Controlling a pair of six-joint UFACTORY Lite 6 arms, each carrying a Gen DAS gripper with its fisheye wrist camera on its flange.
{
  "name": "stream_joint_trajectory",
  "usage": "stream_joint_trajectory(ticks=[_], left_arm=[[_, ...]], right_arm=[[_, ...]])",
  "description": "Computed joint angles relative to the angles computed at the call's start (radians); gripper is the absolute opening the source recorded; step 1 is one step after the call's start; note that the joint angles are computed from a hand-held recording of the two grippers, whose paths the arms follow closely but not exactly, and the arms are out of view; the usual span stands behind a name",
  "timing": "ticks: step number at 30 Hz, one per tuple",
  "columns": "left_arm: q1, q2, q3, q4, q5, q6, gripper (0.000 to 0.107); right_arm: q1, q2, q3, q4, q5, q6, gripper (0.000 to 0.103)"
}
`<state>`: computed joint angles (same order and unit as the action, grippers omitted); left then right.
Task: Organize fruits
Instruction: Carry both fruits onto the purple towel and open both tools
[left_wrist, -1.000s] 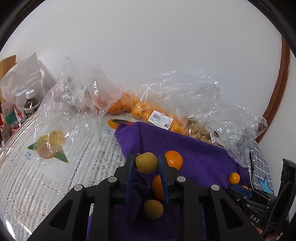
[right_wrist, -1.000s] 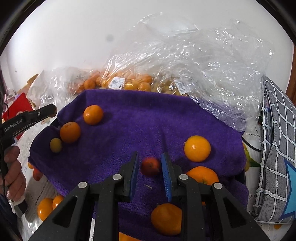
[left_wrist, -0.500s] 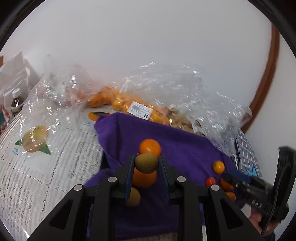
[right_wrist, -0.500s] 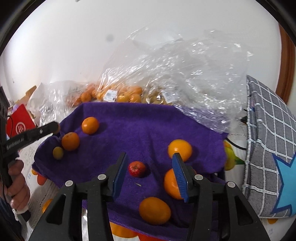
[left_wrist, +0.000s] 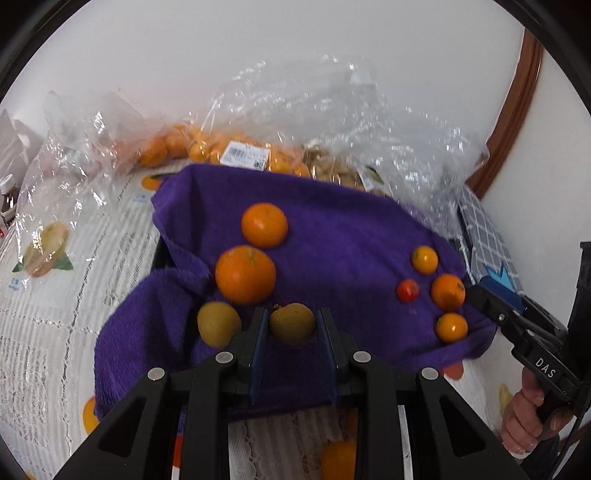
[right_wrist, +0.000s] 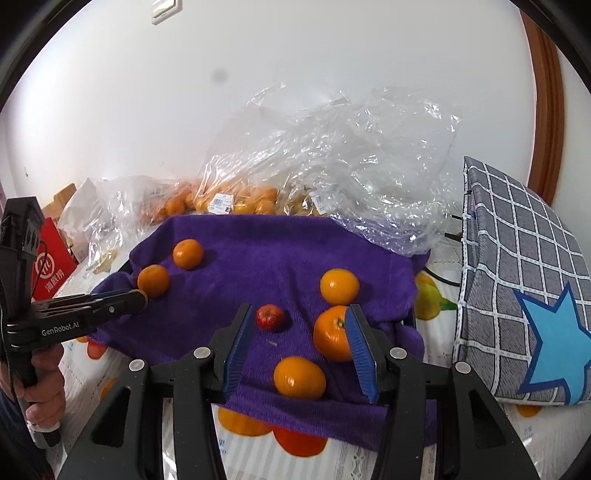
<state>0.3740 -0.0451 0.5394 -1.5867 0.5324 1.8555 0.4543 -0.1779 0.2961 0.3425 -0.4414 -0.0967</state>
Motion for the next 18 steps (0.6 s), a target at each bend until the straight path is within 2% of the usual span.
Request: stream_joint_trajectory(ticks=[8,11,14,18], left_arm=[[-0.047,-0.003,-0.014,-0.047,-0.069,0.045,0.026],[-0.044,-0.001,-0.014,-0.062,-0.056,0.062,0.027],[-0.034,-0.005,-0.017,-0.082,-0.034,0.092,0.038],[0.009,-0.043,-0.042,-0.101,0.019,0.124,0.041]], right_arm=[[0.019,0.011,-0.007,0.038,-0.006,-0.03,0.05],[0.02,0.017,-0.006,0.044,-0.005,-0.034,0.05],[0.018,0.01,-0.012,0.044,-0.004,-0.034,0.05],[0.052,-0.035,-0.047,0.101,0.0,-0.059,0.051]])
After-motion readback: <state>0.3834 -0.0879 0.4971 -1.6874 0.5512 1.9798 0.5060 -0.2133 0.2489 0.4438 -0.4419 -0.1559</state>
